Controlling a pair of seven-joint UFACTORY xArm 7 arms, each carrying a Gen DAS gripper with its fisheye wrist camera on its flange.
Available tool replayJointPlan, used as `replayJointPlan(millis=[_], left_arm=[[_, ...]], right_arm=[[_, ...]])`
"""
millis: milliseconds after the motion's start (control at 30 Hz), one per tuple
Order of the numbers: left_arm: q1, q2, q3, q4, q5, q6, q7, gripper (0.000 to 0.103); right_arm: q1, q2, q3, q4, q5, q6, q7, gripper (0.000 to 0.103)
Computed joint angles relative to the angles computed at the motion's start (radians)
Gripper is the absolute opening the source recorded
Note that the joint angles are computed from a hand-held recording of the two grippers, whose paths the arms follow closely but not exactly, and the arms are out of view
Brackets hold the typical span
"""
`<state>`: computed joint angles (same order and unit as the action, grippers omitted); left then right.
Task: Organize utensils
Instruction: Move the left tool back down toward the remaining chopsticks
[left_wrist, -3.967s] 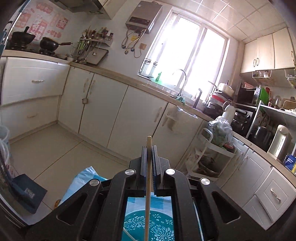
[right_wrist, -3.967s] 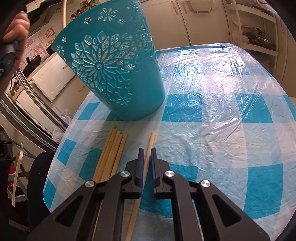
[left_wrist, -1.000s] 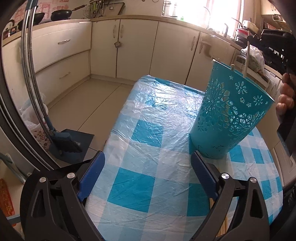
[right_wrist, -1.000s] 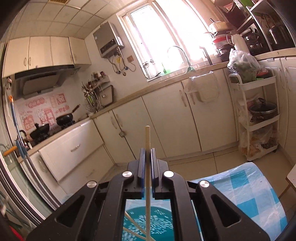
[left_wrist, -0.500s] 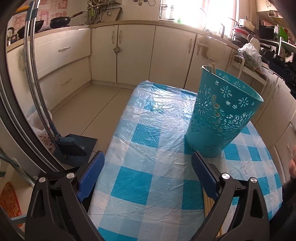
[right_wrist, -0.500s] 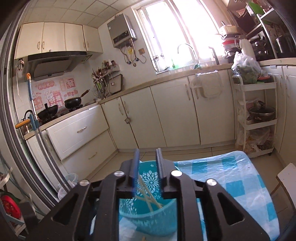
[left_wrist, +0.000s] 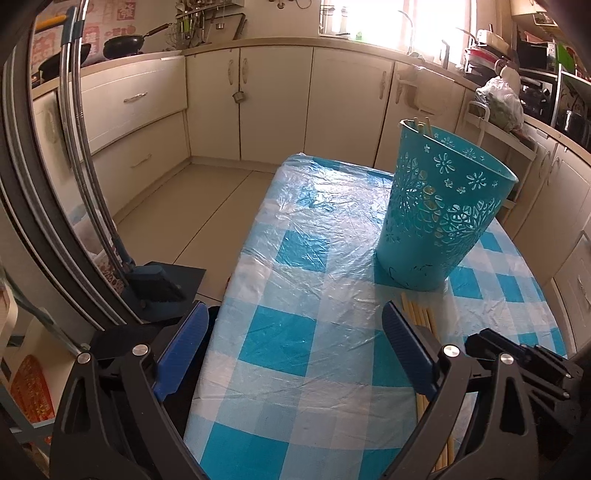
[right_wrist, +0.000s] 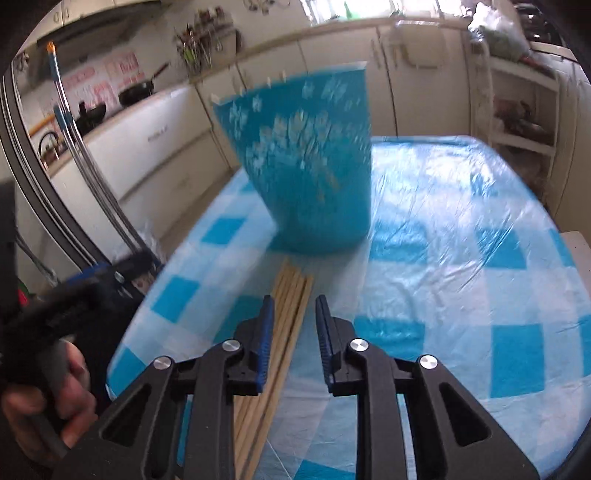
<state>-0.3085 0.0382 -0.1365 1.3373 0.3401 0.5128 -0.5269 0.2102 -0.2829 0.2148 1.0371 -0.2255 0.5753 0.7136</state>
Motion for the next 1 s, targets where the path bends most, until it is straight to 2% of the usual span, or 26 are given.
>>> replayJointPlan(millis=[167, 400, 500, 733, 1000], left_arm=[[0.001, -0.011, -0.002, -0.01, -0.011, 0.017, 0.006, 0.092], [-0.004, -0.003, -0.007, 0.0, -0.009, 0.037, 0.023, 0.093], [-0.013, 0.019, -0.011, 0.021, -0.016, 0.059, 0.043, 0.093], [-0.072, 0.149, -0.016, 0.168, -0.031, 0.16, 0.116, 0.093], [-0.154, 0.3, 0.022, 0.346, -0.011, 0.288, 0.129, 0.093]], right_arm=[[0.003, 0.059, 0.013, 0.055, -0.045, 0.089, 0.01, 0.021], [0.021, 0.077, 0.009, 0.049, -0.096, 0.117, 0.026, 0.018], [0.024, 0.074, 0.005, 0.049, -0.11, 0.134, 0.029, 0.011], [-0.002, 0.005, -0.011, -0.007, -0.104, 0.145, 0.076, 0.009], [-0.021, -0.02, -0.015, -0.037, -0.052, 0.11, 0.071, 0.01]])
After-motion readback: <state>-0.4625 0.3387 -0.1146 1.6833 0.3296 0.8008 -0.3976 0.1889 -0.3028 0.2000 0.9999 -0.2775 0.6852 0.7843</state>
